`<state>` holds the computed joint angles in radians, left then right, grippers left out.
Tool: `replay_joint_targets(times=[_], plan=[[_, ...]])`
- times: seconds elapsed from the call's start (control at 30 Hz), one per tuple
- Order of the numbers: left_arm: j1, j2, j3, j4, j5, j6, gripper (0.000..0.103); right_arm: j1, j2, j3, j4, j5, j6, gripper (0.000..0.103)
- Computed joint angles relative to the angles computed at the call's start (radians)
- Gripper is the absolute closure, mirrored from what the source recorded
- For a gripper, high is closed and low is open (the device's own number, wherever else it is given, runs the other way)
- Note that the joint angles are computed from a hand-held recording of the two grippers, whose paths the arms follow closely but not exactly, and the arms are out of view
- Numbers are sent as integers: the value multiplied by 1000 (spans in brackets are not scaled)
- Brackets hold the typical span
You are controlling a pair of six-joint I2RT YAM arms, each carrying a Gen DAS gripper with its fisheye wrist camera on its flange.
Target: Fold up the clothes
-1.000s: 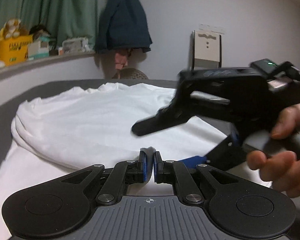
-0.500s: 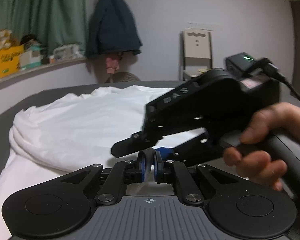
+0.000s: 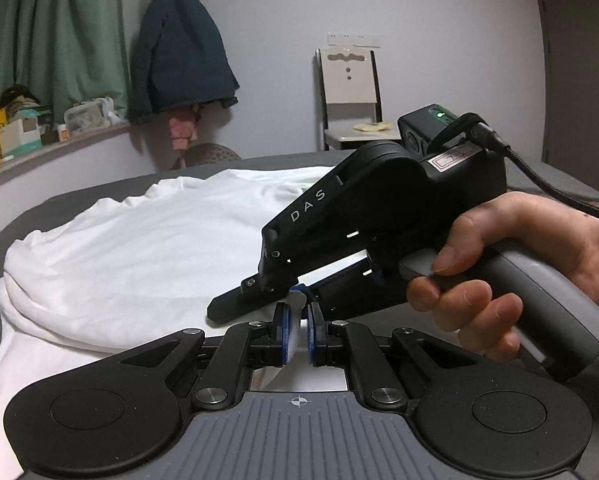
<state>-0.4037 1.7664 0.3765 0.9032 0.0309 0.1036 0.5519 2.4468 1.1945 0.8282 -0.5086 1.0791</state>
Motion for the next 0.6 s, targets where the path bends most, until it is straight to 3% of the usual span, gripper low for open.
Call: replay_joint_targets(times=[0.13,0.27,0.3,0.37,0.4,0.43,0.5,0.6], plan=[[81,-37,-25,23,94,-25,96,-4,-3,-13,40,6,17,95],[166,-62,-59,88,63,-57,95,-16,-11,-37,120,2,64,95],[182,-66,-63,95,30,-63,89,-20,-15,-45,139,0,74,95],[210,-49,-64,120,-39,-70,56,-29,-33,-65,172,-7,90,95],[220,-28,-64,151,-89,-75,22,-35,-41,-75,190,-12,99,95],[225,2,-67,200,-154,-76,4,-42,-54,-94,217,-12,107,95],[239,66,-43,261,-259,-19,3,-58,-78,-132,254,-6,109,95],[258,143,68,201,-394,206,3,-86,-107,-180,294,1,121,95]])
